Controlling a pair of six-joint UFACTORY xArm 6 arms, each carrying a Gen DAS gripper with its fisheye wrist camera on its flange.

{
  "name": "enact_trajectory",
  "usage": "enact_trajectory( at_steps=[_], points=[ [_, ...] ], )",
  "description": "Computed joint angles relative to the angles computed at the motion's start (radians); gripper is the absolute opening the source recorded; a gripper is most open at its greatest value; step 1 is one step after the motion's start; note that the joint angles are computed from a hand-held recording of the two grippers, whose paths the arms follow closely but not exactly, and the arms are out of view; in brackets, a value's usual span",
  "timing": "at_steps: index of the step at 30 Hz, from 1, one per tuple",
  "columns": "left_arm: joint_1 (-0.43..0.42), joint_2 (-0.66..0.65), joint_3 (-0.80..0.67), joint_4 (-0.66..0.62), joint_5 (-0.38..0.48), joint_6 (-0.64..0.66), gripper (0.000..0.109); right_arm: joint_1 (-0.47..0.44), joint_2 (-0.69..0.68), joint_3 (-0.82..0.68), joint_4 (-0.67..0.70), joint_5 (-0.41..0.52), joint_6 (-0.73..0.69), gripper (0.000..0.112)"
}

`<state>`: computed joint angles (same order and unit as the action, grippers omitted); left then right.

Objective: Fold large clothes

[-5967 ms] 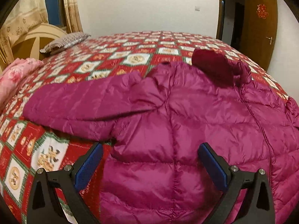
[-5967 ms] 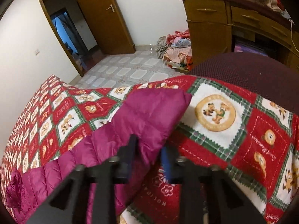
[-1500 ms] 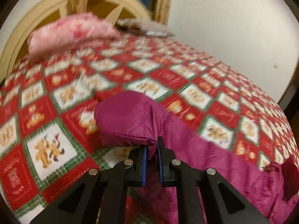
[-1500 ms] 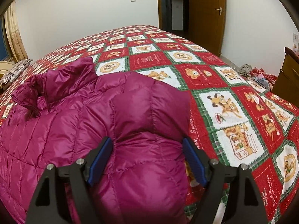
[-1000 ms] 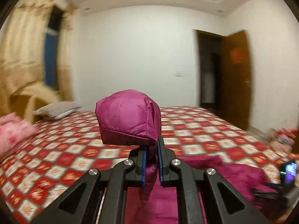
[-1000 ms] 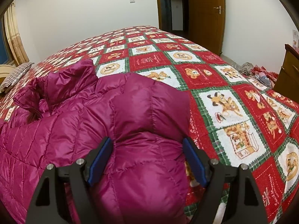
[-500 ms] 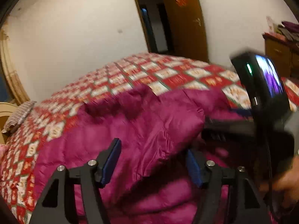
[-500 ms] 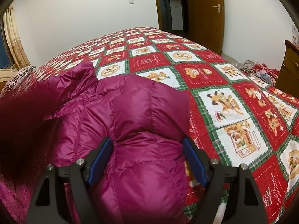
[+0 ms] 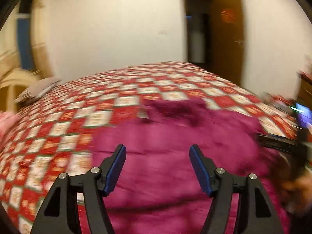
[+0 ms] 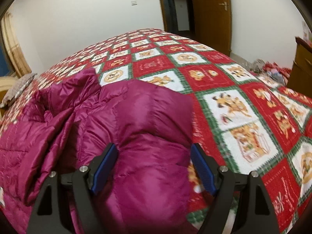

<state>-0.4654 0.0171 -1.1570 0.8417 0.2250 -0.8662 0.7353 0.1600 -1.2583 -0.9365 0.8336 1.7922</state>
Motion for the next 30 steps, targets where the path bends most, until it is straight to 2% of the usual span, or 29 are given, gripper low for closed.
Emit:
enact_trajectory(
  at_steps=[1,3,6,9,12,14,16,17,19,22,25,28,30],
  points=[
    [0.022,0.018,-0.032,0.021,0.034,-0.019,0.068,0.022,-0.024,0.007,-0.034,0.044,0.038,0.073],
    [0.058,0.069,-0.1,0.072,0.092,-0.072,0.068,0.071,-0.057,0.0,-0.128,0.111,0.076,0.071],
    [0.064,0.16,-0.21,0.106,0.22,-0.103,0.068,0.11,-0.012,-0.122,-0.171,0.105,-0.086,0.071],
    [0.06,0.26,-0.31,0.065,0.312,-0.093,0.068,0.112,0.129,-0.326,-0.102,0.027,-0.285,0.071],
    [0.054,0.316,-0.352,-0.09,0.365,-0.01,0.068,0.104,0.299,-0.527,0.031,0.03,-0.451,0.067],
    [0.047,0.324,-0.339,-0.109,0.394,-0.005,0.068,0.094,0.37,-0.595,0.119,0.05,-0.527,0.063],
    [0.044,0.312,-0.297,-0.087,0.374,-0.039,0.069,0.076,0.396,-0.594,0.228,0.062,-0.579,0.06],
    [0.044,0.3,-0.266,-0.085,0.362,-0.053,0.069,0.066,0.387,-0.554,0.252,0.036,-0.577,0.061],
    [0.043,0.277,-0.219,-0.095,0.34,-0.073,0.07,0.048,0.338,-0.44,0.246,-0.057,-0.539,0.064],
    [0.032,0.253,-0.184,-0.059,0.347,-0.13,0.07,0.036,0.282,-0.343,0.239,-0.126,-0.494,0.064],
    [0.036,0.245,-0.169,-0.038,0.337,-0.179,0.073,0.042,0.28,-0.337,0.222,-0.115,-0.495,0.064],
    [0.073,0.246,-0.15,-0.131,0.285,-0.183,0.088,0.053,0.306,-0.376,0.214,-0.078,-0.499,0.065],
    [0.104,0.232,-0.112,-0.201,0.211,-0.184,0.09,0.058,0.312,-0.391,0.207,-0.05,-0.508,0.066]
  ],
)
